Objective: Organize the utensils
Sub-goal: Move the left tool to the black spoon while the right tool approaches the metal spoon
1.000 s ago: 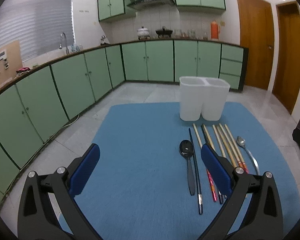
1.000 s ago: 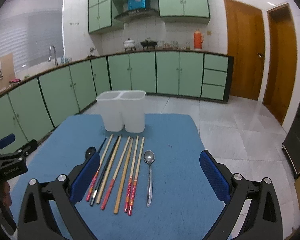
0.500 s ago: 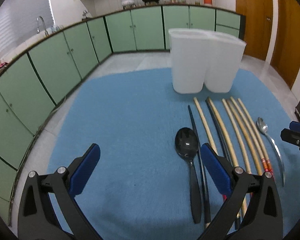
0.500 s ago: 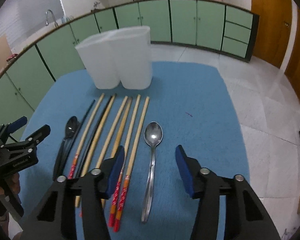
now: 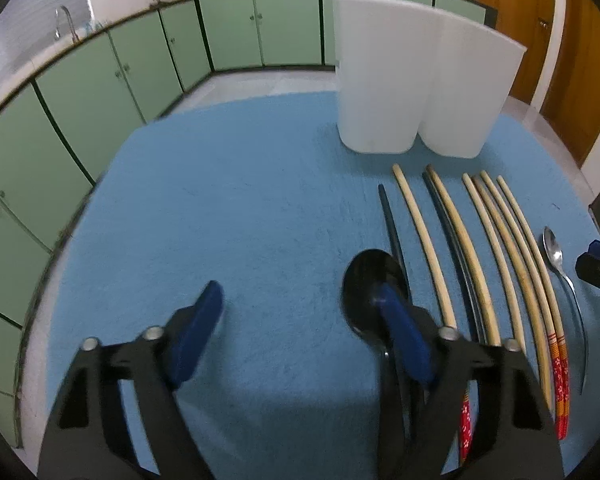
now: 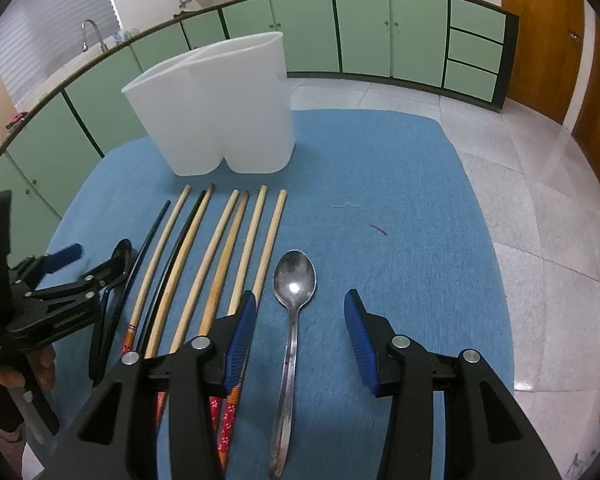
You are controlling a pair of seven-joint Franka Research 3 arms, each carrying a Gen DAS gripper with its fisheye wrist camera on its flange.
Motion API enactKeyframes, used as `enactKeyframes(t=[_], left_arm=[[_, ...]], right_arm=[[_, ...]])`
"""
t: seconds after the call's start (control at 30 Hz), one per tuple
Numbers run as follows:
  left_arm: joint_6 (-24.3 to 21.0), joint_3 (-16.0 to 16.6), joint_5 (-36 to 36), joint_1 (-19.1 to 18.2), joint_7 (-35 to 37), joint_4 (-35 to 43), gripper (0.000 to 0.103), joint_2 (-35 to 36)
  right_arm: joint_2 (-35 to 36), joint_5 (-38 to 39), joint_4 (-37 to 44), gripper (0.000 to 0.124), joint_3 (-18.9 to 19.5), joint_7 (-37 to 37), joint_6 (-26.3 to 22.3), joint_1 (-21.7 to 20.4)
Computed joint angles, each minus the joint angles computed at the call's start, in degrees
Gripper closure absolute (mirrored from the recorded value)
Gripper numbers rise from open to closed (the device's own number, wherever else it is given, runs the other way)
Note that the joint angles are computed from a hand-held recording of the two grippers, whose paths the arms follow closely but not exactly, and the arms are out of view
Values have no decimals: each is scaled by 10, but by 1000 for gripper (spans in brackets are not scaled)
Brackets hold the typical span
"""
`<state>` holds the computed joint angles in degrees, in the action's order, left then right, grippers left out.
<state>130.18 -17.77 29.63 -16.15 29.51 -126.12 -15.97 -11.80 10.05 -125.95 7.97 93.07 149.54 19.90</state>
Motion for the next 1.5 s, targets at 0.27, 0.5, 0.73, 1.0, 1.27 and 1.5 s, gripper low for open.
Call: enactKeyframes(t=[0.27, 0.5, 0.73, 1.0, 1.27, 1.5], left_arm=[[31, 2, 6, 5, -13, -11, 45, 0], [58, 13, -10, 5, 12, -32, 61, -22], [94, 9, -11, 17, 10, -43, 33, -36], [89, 7, -13, 15, 23, -13, 27, 15], [104, 12, -5, 14, 14, -35, 50, -1], [163, 22, -40, 15, 21, -75, 51, -31]], right_arm=[[7, 1, 4, 78, 0, 2, 2, 1], [9, 2, 6, 78, 0, -1, 1, 4], [13, -9, 10, 78, 2, 9, 1, 2], [15, -17, 11, 78, 2, 14, 1, 1], [19, -18, 12, 78, 1, 16, 1, 2], [20, -17, 9, 78, 0, 17, 0, 2]])
